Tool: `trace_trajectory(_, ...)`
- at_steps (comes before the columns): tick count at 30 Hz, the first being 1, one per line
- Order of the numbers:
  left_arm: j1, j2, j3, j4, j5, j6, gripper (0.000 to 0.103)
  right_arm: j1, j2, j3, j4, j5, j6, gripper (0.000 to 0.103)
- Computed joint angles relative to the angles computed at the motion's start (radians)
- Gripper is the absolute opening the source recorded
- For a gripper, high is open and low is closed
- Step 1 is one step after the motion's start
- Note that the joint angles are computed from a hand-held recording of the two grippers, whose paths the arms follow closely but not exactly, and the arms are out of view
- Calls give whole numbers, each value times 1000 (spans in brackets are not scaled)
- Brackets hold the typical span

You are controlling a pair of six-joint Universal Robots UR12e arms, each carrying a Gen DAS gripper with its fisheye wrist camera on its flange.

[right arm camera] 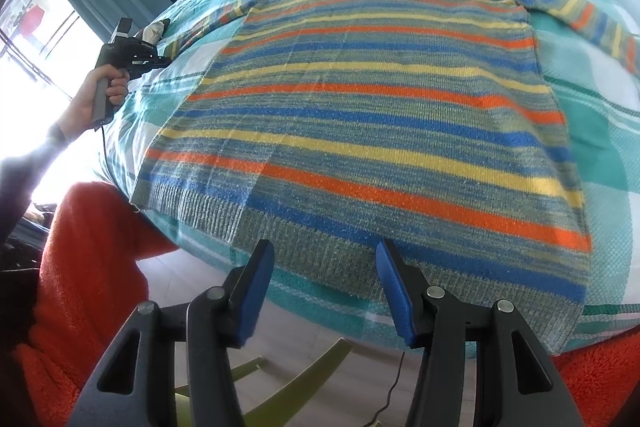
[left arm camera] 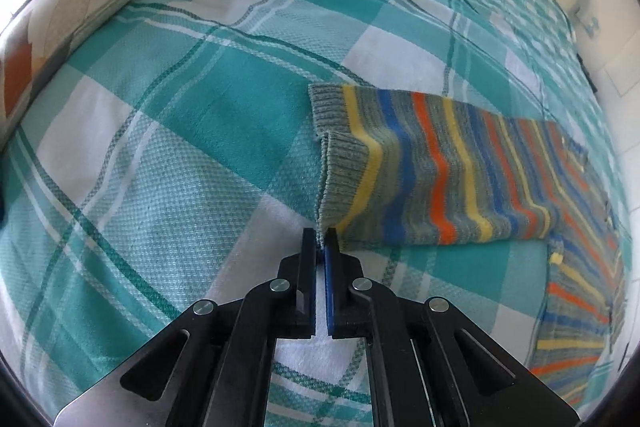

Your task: Fold small clothes

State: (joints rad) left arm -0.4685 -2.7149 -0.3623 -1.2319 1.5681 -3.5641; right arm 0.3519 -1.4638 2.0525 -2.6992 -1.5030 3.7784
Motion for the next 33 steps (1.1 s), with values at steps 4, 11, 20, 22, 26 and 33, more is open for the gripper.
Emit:
trace_trajectory(4, -6, 9, -10, -16, 34, -17, 8, 3, -4, 4, -20, -13, 2, 53)
trace_trajectory(11, -28, 205, -361, 223, 112, 2, 72, 7, -22, 19, -46, -66, 33, 66)
trace_trajectory(20, -111, 385, -654, 426, -13, 152, 83, -8, -67, 23, -19, -249, 56, 69)
trace_trajectory(22, -133, 395, -679, 439, -45, 178, 91, -17, -70, 13, 29, -286, 37, 69)
trace_trajectory(26, -163, 373, -678, 359, -74, 192, 92, -33, -68, 22, 42, -330, 50, 69)
trace_trajectory(33, -180, 412, -776, 540, 36, 243, 92, -39, -87, 88, -3, -406, 168, 69)
